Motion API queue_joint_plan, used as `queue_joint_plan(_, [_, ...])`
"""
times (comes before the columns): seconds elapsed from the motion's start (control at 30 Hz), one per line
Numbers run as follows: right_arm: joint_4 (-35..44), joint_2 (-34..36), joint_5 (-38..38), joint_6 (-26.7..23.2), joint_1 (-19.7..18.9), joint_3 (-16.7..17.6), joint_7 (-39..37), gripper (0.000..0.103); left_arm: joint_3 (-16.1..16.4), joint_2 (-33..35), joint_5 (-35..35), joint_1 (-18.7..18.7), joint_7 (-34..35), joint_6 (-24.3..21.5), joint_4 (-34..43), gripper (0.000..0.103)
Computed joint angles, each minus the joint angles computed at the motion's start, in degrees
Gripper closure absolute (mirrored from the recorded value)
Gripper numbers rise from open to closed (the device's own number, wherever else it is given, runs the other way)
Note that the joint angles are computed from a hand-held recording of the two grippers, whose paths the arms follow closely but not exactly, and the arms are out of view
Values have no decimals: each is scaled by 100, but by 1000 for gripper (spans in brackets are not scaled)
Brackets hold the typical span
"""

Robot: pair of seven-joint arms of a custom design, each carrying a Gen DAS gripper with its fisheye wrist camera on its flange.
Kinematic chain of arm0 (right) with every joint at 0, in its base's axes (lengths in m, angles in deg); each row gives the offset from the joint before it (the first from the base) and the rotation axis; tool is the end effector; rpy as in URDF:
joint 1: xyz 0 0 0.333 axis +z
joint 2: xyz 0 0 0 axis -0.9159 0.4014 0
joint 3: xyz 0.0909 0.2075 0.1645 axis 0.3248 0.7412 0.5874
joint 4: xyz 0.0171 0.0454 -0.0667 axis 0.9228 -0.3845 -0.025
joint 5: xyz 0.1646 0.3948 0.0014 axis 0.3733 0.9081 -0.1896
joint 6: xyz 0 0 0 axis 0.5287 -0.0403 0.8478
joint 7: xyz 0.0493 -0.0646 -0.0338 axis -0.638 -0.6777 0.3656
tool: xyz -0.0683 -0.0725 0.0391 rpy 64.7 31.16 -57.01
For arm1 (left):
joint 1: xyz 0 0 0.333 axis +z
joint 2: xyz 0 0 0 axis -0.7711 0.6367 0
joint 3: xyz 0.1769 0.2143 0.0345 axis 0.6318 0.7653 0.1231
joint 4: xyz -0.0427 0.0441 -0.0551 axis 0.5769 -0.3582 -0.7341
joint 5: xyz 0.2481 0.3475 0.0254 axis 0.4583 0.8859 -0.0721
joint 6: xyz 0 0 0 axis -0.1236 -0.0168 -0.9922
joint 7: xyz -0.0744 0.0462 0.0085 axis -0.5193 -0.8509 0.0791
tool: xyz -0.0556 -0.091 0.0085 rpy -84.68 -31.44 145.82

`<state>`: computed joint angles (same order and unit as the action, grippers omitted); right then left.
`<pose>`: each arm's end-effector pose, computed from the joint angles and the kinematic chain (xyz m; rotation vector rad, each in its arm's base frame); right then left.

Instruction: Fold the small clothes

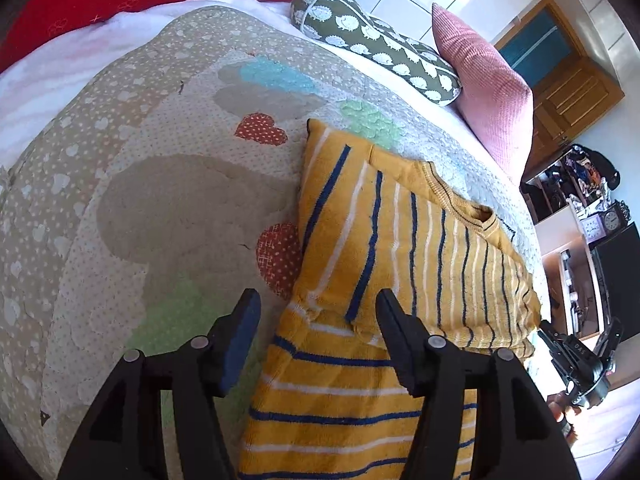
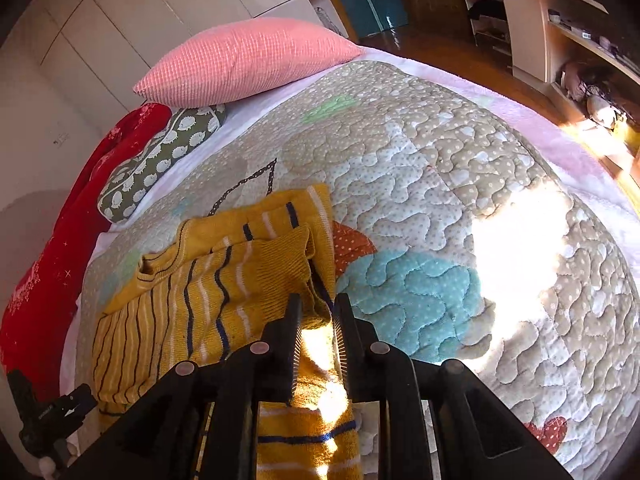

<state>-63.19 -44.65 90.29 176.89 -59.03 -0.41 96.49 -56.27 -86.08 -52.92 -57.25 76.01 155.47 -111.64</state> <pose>0.6591 0.0837 0.4197 -1.5664 1.8992 -0.1698 0.5707 -0.1537 0.4050 -2.4665 1.4765 -0.8687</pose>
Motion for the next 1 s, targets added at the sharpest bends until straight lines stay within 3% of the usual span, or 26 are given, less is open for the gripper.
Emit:
queue_joint_plan(0.07, [-181,-133,25,-9,-15,-8,-56,86,-61,245,873,74,-677,-618,373,44])
queue_joint_plan(0.1, [-271,-202,70,-55,-30,-13,-92,86,-61,299,979,76,-801,-756,440,45])
queue_joint_plan(0.23, [-858,-640,448,-139,-86,-44,-438,80,-47,-64,924,76,-790,-611,35,45])
queue_joint_plan(0.4, [-1897,-1479,963,-129,-5,-145,-1010,79,-42,-1012,796,-45,-692,-436,-964,45])
queue_joint_plan(0.6, [-3164,-2678,1699,-293,358,-372,-1778,79,198,-1982,-109,-783,-332,17,-2176,45])
queue_joint_plan(0.73, [-3840,-3426,1837,-520,507,-536,-1972,79,-292,-2627,382,-711,-962,142,-2753,45])
queue_joint_plan(0.9, [-4608,-4376,1721,-658,551,-697,-2077,79,-109,-3233,318,-1268,-1294,273,-3347,45])
queue_joint_plan(1.0, [-4926,-4831,1601,-1065,522,-872,-2128,79,-173,-3539,385,-1461,-1461,224,-3623,45])
